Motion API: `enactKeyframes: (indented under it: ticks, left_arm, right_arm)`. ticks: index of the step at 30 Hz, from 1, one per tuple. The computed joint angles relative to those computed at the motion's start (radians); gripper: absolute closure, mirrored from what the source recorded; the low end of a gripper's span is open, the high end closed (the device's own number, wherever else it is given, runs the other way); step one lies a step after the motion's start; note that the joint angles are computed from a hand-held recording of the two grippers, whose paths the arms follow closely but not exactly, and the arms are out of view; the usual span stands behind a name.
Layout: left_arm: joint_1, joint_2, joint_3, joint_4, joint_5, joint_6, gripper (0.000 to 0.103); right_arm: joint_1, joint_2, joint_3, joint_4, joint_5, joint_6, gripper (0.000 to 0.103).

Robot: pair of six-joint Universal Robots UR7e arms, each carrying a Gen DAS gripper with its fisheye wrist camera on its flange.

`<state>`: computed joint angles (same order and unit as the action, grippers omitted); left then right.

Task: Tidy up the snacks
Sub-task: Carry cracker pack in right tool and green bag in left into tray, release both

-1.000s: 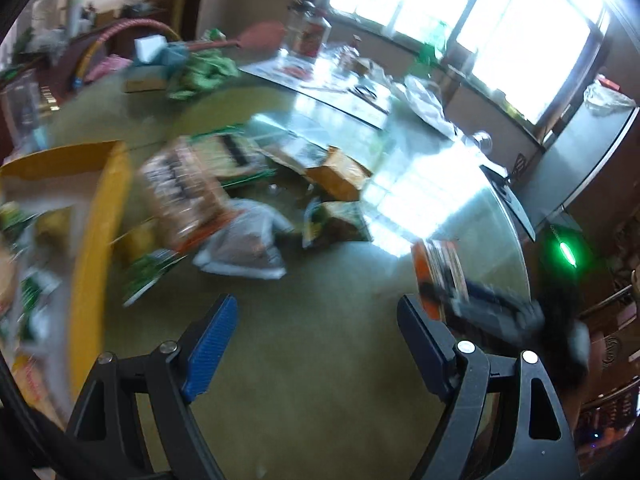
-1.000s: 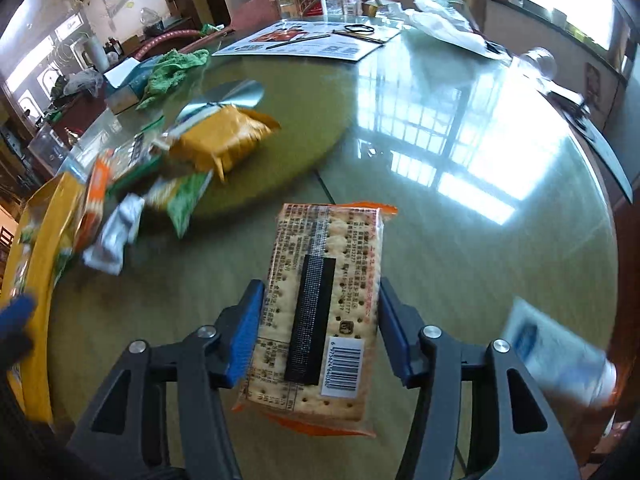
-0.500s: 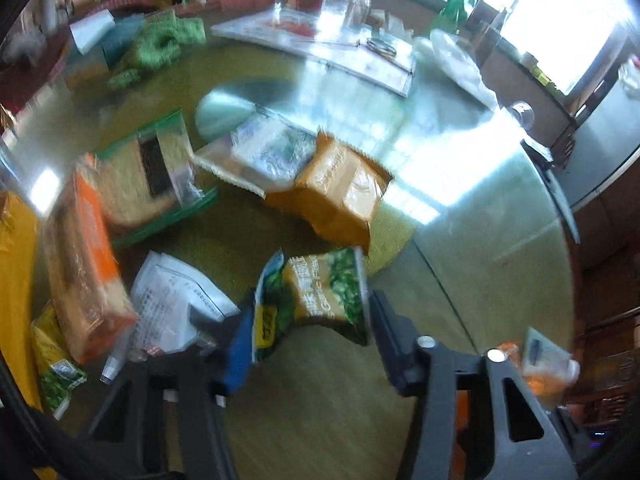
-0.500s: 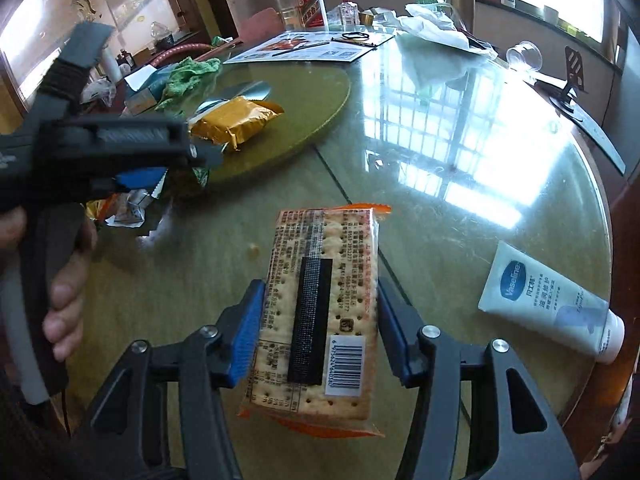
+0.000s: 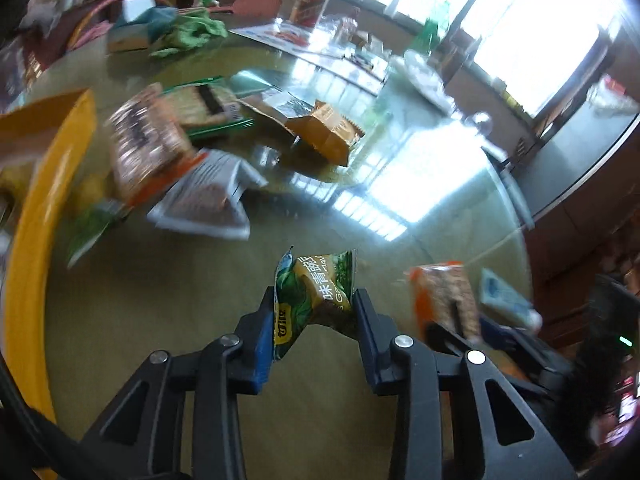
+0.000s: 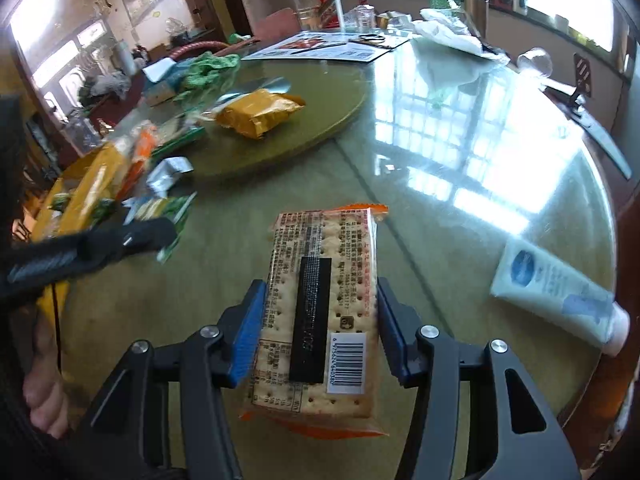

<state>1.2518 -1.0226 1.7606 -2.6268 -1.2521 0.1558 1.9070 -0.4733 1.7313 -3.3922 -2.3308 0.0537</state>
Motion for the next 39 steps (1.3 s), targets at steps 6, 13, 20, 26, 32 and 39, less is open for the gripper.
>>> enactKeyframes:
  ticks: [6,13,20,26,32,39]
  left_arm:
    - [0.028,-0.210,0.137,-0.041,-0.084,0.037,0.067]
    - [0.099,-0.362,0.157,-0.106,-0.025,0.048,0.067]
    - [0.208,-0.350,0.069,-0.121,0.049,0.028,0.067]
    - [0.256,-0.339,0.047,-0.090,0.061,0.069,0.067]
    - [0.262,-0.319,0.027,-0.004,0.076,0.171,0.066]
    - [0.261,-0.294,0.011,0.039,0.081,0.215,0.054]
  right_arm:
    - [0.026,-0.008,0.040,-0.069,0.111,0.026,0.049]
    - [0.127,0.070,-0.075,-0.041,0.294,-0.053,0.049]
    - [0.190,0.223,-0.355,0.223,0.373,-0.079,0.049]
    - [0.202,0.361,-0.600,0.437,0.396,-0.060,0.049]
    - [0.201,0.456,-0.773,0.550,0.347,-0.040,0.049]
    - [0.204,0.483,-0.809,0.558,0.296,-0.035,0.047]
